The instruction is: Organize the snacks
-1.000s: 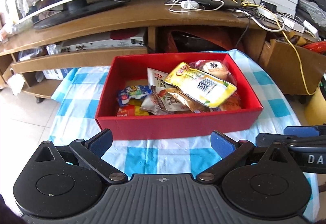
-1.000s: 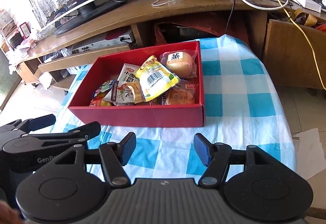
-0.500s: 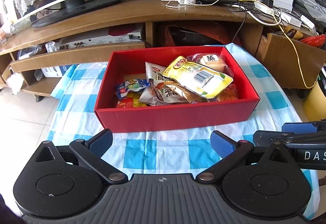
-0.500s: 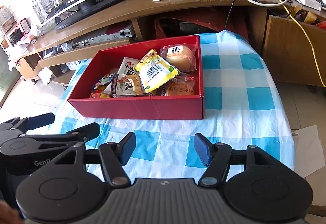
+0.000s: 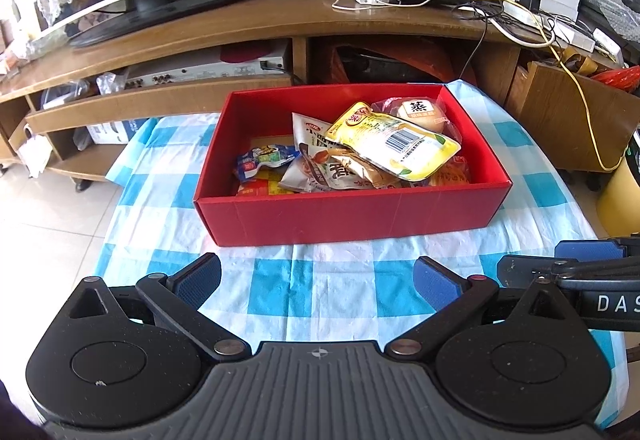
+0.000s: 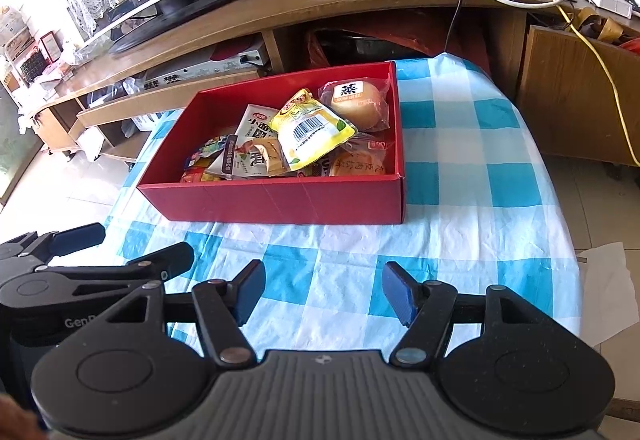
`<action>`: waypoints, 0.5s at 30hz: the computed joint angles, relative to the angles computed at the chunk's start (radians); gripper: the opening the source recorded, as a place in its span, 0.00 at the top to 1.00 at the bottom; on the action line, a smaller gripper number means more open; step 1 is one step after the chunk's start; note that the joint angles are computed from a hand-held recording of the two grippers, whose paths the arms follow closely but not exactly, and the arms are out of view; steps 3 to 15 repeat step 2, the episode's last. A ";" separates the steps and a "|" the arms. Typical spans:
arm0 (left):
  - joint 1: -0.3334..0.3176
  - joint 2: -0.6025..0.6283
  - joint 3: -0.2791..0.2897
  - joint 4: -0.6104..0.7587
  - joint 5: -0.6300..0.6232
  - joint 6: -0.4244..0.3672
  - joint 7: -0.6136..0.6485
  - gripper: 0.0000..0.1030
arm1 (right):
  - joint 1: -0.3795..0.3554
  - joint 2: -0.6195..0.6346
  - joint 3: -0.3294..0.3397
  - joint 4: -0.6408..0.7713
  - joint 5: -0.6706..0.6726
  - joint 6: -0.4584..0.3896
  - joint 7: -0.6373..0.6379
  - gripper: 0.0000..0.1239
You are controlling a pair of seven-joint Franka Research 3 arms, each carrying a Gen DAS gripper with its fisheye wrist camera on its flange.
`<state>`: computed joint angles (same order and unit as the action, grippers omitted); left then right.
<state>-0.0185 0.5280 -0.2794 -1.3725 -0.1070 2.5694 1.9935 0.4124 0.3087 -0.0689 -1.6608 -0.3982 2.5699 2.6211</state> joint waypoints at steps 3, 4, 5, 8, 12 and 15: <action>0.002 -0.003 0.000 -0.004 -0.002 0.000 -0.001 0.00 | 0.001 -0.001 0.000 -0.002 -0.002 0.000 0.001 0.37; 0.002 -0.003 0.000 -0.004 -0.002 0.000 -0.001 0.00 | 0.001 -0.001 0.000 -0.002 -0.002 0.000 0.001 0.37; 0.002 -0.003 0.000 -0.004 -0.002 0.000 -0.001 0.00 | 0.001 -0.001 0.000 -0.002 -0.002 0.000 0.001 0.37; 0.002 -0.003 0.000 -0.004 -0.002 0.000 -0.001 0.00 | 0.001 -0.001 0.000 -0.002 -0.002 0.000 0.001 0.37; 0.002 -0.003 0.000 -0.004 -0.002 0.000 -0.001 0.00 | 0.001 -0.001 0.000 -0.002 -0.002 0.000 0.001 0.37; 0.002 -0.003 0.000 -0.004 -0.002 0.000 -0.001 0.00 | 0.001 -0.001 0.000 -0.002 -0.002 0.000 0.001 0.37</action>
